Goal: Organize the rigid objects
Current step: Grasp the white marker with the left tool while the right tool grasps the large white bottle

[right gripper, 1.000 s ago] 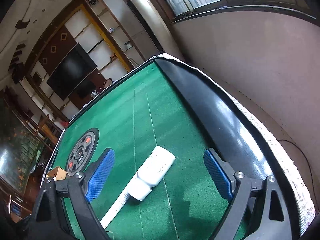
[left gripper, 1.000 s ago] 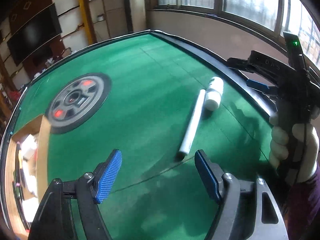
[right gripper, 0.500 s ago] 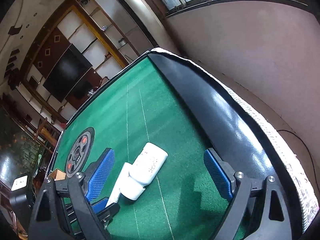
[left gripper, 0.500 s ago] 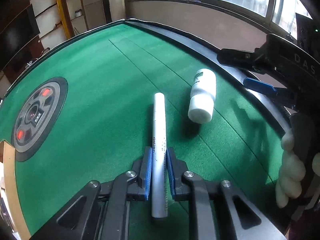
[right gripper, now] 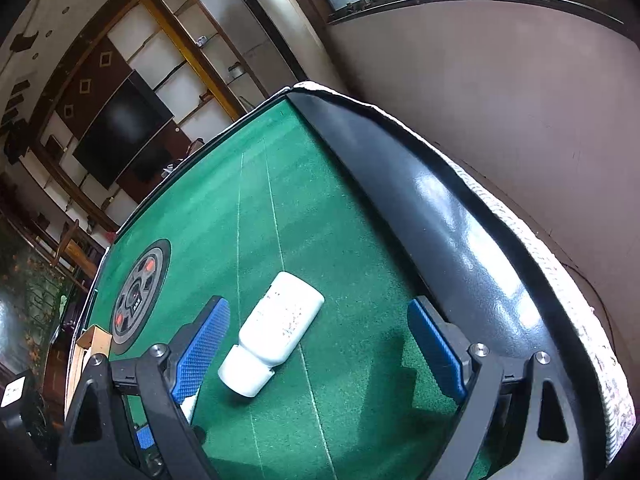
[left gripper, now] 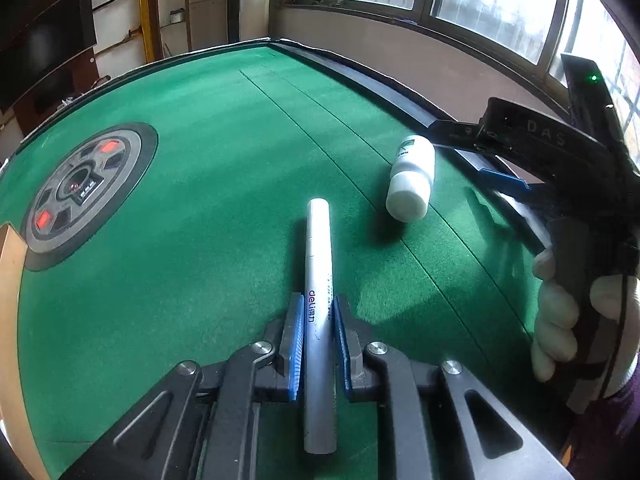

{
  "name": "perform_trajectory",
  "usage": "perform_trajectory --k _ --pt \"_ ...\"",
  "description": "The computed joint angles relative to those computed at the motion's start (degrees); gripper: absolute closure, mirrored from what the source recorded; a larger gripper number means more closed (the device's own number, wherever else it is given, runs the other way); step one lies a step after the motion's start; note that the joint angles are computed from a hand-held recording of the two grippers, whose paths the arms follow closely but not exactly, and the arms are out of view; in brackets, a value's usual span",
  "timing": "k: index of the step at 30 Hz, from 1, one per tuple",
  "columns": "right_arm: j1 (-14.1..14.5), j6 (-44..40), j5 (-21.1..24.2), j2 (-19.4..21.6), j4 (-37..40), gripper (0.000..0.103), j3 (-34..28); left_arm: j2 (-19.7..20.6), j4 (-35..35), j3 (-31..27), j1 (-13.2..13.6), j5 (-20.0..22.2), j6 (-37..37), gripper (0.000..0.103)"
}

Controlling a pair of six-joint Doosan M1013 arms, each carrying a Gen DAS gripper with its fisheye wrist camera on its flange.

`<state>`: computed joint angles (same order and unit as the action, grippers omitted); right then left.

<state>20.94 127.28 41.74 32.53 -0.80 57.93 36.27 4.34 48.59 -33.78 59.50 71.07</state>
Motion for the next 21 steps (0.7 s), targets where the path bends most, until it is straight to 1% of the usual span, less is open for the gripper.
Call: perform_trajectory --k 3,5,8,10,12,15,16,18,20,21 --pt "-0.16 -1.67 1.48 0.61 1.89 0.013 -0.85 -2.36 -0.04 3.54 0.30 -2.80 -1.25 0.089" --pt "-0.26 -2.39 1.51 0.71 2.66 0.012 -0.95 -4.13 -0.86 6.03 0.77 -5.18 -2.03 0.089" --pt "-0.24 -2.26 1.24 0.71 2.47 0.012 -0.83 -7.34 -1.83 10.16 1.30 -8.90 -3.27 0.089" --pt "0.09 -1.66 2.47 1.04 0.92 0.012 -1.53 -9.48 -1.79 12.76 1.55 -11.02 -4.05 0.089" --pt "0.79 -1.13 6.00 1.81 -1.63 0.012 -3.55 -11.17 -1.44 14.74 1.78 -12.43 -4.88 0.089" --pt "1.55 -3.08 7.75 1.98 -0.97 0.012 -4.60 -13.32 1.55 17.26 1.75 -13.71 -7.50 0.089" --pt "1.90 -3.20 8.93 2.40 -1.77 0.012 -5.62 -13.79 2.37 17.79 1.75 -13.87 -8.38 0.089" --pt "2.59 -3.35 13.02 3.95 -3.73 0.012 -8.94 -14.67 4.24 18.80 1.77 -14.14 -10.48 0.089" --pt "3.27 -3.48 18.62 6.28 -5.68 0.013 -13.41 -15.55 5.69 19.88 1.86 -14.62 -12.25 0.089" --pt "3.51 -3.85 20.57 7.26 -6.17 0.018 -15.16 -16.01 6.27 20.53 1.92 -15.07 -12.96 0.089"
